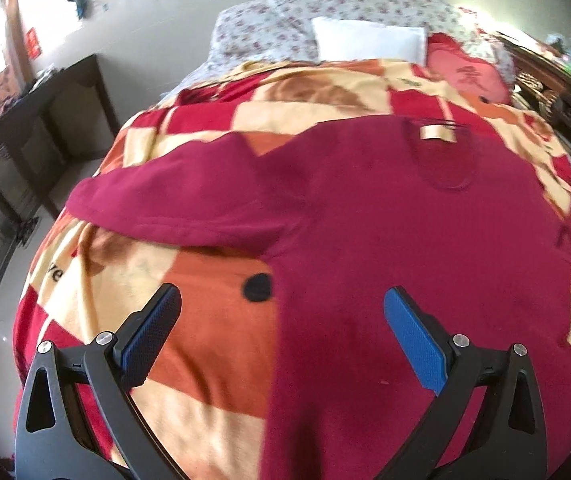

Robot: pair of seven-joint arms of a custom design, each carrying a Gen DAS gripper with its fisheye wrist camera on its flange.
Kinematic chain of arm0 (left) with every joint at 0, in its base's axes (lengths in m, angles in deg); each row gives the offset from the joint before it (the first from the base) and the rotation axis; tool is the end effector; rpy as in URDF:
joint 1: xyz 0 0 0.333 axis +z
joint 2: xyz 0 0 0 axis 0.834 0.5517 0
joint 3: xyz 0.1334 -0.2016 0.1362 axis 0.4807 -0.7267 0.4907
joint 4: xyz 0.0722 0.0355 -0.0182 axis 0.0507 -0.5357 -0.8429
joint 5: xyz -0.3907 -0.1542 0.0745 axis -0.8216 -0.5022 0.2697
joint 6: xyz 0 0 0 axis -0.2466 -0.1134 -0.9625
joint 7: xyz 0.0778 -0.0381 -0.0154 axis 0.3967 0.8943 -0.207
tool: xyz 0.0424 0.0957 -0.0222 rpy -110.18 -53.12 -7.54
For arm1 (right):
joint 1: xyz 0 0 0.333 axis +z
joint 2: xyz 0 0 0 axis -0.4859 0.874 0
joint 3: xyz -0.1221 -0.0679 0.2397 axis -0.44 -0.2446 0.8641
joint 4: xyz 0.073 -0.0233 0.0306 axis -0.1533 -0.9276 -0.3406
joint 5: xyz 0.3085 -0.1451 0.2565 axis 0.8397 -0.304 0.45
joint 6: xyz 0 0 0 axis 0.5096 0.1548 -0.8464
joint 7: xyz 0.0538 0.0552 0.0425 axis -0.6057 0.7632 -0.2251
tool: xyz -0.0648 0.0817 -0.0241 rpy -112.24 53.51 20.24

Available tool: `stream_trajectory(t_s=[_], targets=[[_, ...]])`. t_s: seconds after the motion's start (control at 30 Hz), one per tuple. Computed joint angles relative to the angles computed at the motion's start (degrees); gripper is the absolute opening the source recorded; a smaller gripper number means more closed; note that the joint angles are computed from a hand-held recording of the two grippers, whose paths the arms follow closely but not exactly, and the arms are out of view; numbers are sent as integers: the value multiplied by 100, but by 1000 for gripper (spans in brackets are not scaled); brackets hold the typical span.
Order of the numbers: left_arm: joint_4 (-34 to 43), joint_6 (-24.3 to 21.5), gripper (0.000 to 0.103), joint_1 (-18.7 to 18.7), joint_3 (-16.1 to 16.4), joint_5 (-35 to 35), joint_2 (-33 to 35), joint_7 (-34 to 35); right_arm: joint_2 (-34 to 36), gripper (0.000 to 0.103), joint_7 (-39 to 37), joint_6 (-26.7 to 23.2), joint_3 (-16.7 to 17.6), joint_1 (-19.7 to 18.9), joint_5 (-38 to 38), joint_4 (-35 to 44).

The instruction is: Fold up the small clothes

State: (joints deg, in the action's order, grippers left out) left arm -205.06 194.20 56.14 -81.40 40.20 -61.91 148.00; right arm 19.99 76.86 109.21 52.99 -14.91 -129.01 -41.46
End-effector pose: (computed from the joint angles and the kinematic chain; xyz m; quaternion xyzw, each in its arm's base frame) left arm 0.6121 -0.0771 0.4527 -0.6201 0.7016 -0.2392 0.2569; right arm 0.5171 0.2412 0.4524 -0.5424 0.7581 -0.2863 0.2213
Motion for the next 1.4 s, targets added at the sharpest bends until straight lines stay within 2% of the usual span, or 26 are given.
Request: stream_trajectory(t_s=[0.2, 0.4, 0.6, 0.77, 0.83, 0.93, 1.1, 1.2, 1.33, 1.4], targets=[[-276, 148, 102, -261, -30, -890, -363, 707, -1041, 102, -678, -607, 215, 118, 505, -377], [-483, 157, 102, -552, 61, -1521, -745, 1287, -1623, 102, -1389, -872, 462, 92, 1095, -314], [-655, 175, 102, -743, 153, -1696, -1073, 1457, -1957, 102, -1969, -982, 631, 93, 1597, 49], [-826, 260, 102, -913, 274, -1875, -1330, 1592, -2089, 103, -2112, -830, 840, 14, 1770, 239], [-885, 277, 102, -960, 313, -1912, -1401, 1620, -2012, 103, -2029, -599, 981, -22, 1734, 265], [-941, 243, 102, -989, 346, -1889, -1472, 1649, -1741, 103, -1947, -238, 1008, 24, 1890, 294], [-964, 326, 102, -907, 279, -1627, -1444, 1431, -842, 103, -1566, 216, 1118, 54, 1681, 676], [-888, 289, 102, -865, 256, -1518, -1344, 1306, -240, 103, -1187, 414, 1116, 149, 1287, 1020], [-749, 225, 102, -849, 265, -1531, -1179, 1273, 392, 103, -1052, 638, 956, 393, 960, 1450], [-691, 209, 102, -809, 243, -1501, -1113, 1245, 648, 103, -1025, 539, 871, 539, 805, 1691]])
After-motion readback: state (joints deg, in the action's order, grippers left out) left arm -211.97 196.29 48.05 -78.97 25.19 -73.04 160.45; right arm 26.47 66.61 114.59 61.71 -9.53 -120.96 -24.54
